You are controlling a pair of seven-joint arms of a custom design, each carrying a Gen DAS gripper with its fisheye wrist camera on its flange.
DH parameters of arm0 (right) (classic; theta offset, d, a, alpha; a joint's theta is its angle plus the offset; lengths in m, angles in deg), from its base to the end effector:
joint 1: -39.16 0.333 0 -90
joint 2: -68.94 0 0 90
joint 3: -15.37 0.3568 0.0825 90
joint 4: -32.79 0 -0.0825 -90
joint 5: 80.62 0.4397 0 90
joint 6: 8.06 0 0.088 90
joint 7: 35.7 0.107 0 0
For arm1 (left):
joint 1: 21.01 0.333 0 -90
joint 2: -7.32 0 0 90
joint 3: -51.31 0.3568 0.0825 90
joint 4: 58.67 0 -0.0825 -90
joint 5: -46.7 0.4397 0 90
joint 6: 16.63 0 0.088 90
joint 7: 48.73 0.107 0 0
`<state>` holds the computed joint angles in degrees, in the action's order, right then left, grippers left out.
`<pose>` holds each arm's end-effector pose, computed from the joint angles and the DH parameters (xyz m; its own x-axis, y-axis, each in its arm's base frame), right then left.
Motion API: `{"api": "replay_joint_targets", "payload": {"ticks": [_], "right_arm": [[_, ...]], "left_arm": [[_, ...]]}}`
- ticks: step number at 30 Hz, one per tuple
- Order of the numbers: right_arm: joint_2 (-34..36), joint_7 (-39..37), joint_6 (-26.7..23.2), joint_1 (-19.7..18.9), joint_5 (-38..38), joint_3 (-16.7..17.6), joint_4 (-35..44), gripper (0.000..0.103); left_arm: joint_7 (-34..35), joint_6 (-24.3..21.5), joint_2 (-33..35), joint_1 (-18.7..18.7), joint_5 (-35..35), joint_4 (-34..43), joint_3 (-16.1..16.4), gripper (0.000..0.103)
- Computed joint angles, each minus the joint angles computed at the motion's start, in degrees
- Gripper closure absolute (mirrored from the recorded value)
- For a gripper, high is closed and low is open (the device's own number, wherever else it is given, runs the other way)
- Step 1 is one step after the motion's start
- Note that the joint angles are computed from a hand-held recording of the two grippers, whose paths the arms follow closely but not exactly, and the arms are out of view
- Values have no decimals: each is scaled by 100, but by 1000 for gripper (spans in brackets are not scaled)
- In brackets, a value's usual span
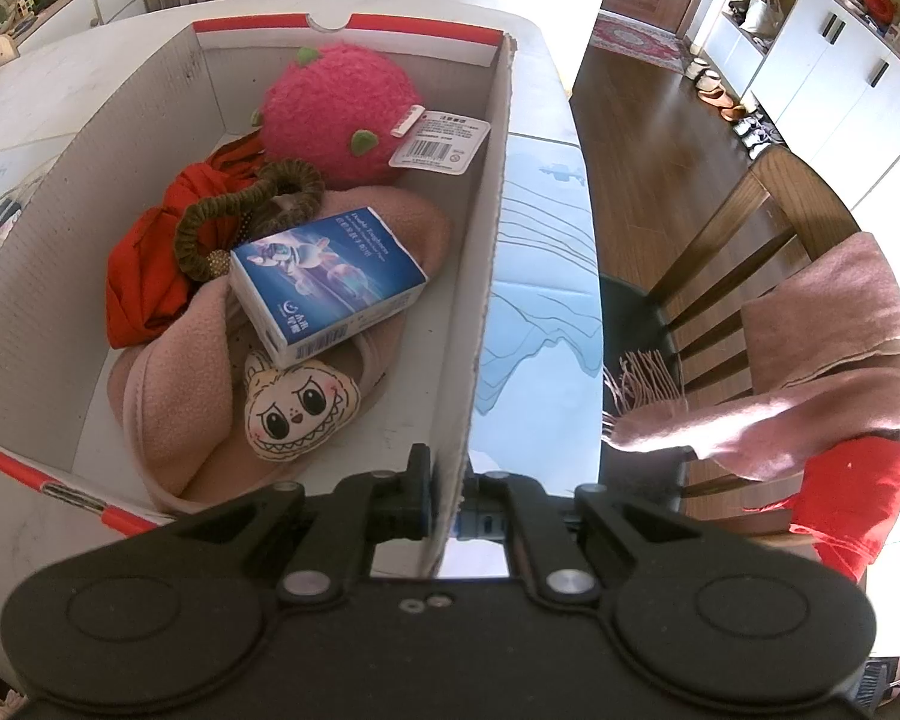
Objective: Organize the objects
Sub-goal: 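Move the left gripper to the black cable and grasp it, then carry the black cable with the left gripper into the white box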
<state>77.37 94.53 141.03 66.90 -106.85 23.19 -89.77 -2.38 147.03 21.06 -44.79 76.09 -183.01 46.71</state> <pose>0.5126 0.3755 0.3728 0.2513 -0.9648 0.0781 -0.8798 -0.2613 -0.3971 0.5514 -0.3267 0.3257 -0.1923 -0.9811 0.0223 -0.8657 0.1589 -0.4746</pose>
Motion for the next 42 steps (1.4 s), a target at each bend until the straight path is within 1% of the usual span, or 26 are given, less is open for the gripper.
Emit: {"api": "replay_joint_targets", "payload": {"ticks": [2, 4, 7, 10, 12, 16, 19, 24, 26, 28, 31, 35, 39, 42], "right_arm": [[-4, 4, 0, 0, -3, 1, -2, 98], [-4, 10, 3, 0, -8, 0, -5, 98], [-5, 7, 3, -1, -6, 1, -6, 98], [-13, 18, -2, 2, -14, 2, -4, 98], [-9, 22, -8, 4, -20, 3, 2, 98], [-11, 27, 12, 2, -21, 3, -6, 98], [-9, 35, 14, 3, -25, 2, -4, 98], [-13, 44, 30, 1, -24, 1, -12, 99], [-12, 56, 30, 3, -28, 1, -9, 99], [-9, 71, 38, 5, -42, -1, -7, 99], [-17, 79, 50, 4, -46, -1, -20, 99], [-18, 73, 66, 2, -52, -1, -28, 99], [-15, 57, 78, -2, -52, -1, -30, 99], [-22, 44, 107, -6, -53, -2, -46, 99]], "left_arm": [[133, 83, -65, 63, -95, -91, -53, 91], [361, 200, -146, 176, -363, -203, -161, 92], [565, 362, -324, 257, -652, -397, -229, 92], [805, 551, -514, 380, -1082, -599, -344, 92], [1135, 652, -655, 514, -1543, -726, -497, 92], [2017, 798, -969, 725, -2572, -931, -794, 92], [2249, 960, -1205, 732, -2837, -1025, -829, 92], [3255, 1108, -1425, 711, -3881, -963, -978, 92], [3805, 1156, -1464, 642, -4399, -880, -1007, 92], [4220, 1209, -1477, 578, -4756, -773, -1028, 92], [4712, 1237, -1452, 503, -5121, -575, -1055, 92], [5514, 1143, -1358, 426, -5713, -236, -1112, 92], [5984, 925, -1183, 409, -5947, 120, -1201, 92], [6113, 648, -1012, 386, -5834, 377, -1253, 92]]}}
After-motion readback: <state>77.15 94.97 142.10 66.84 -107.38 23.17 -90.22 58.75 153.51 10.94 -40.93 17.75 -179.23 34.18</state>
